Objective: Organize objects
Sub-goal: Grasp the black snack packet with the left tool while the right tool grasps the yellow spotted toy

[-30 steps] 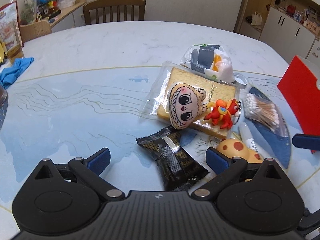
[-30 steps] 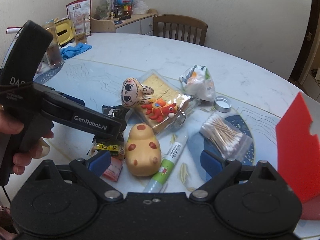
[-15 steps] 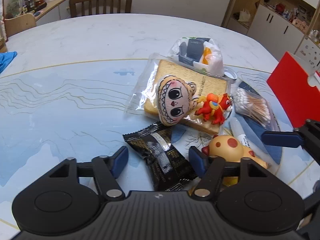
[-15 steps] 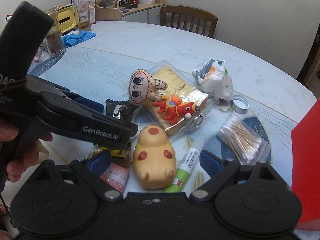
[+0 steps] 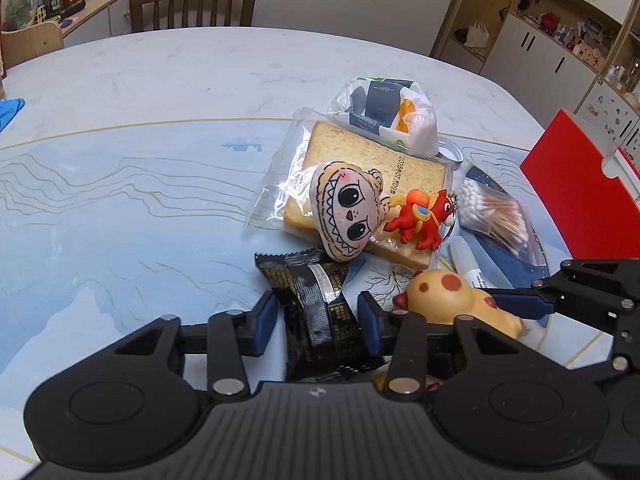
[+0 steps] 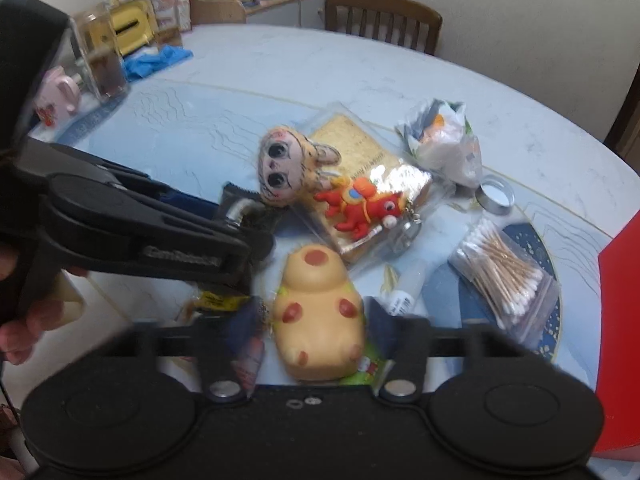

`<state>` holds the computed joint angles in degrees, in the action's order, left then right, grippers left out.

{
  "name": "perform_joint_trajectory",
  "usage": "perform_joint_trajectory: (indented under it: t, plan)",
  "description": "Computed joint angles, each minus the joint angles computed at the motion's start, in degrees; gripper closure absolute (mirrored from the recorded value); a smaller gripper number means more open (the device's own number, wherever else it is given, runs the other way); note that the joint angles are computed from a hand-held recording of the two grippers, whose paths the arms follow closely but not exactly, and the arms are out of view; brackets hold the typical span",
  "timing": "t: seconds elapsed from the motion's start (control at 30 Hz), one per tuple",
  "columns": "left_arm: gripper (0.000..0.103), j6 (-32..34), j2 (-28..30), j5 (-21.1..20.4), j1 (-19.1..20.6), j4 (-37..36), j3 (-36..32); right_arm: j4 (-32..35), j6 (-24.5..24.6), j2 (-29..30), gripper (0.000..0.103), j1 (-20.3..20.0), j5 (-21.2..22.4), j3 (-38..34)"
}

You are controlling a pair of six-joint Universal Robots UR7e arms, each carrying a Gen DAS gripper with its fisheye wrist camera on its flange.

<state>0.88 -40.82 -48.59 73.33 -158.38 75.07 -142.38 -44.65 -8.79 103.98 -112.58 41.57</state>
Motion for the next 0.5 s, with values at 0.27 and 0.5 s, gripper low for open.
perform_joint_trajectory:
  t: [0.27,0.5]
  plan:
    - [0.072,-1.2,-1.5,2.1,-0.9,2.8,1.2,1.6,1.5,-1.4,0.058,-0.3,1.3,0.9]
    - [0.079,-4.2,-4.3,3.3,-2.5,1.5,5.3,1.8,2.2,-5.1,0.059,-0.9,4.1,4.7]
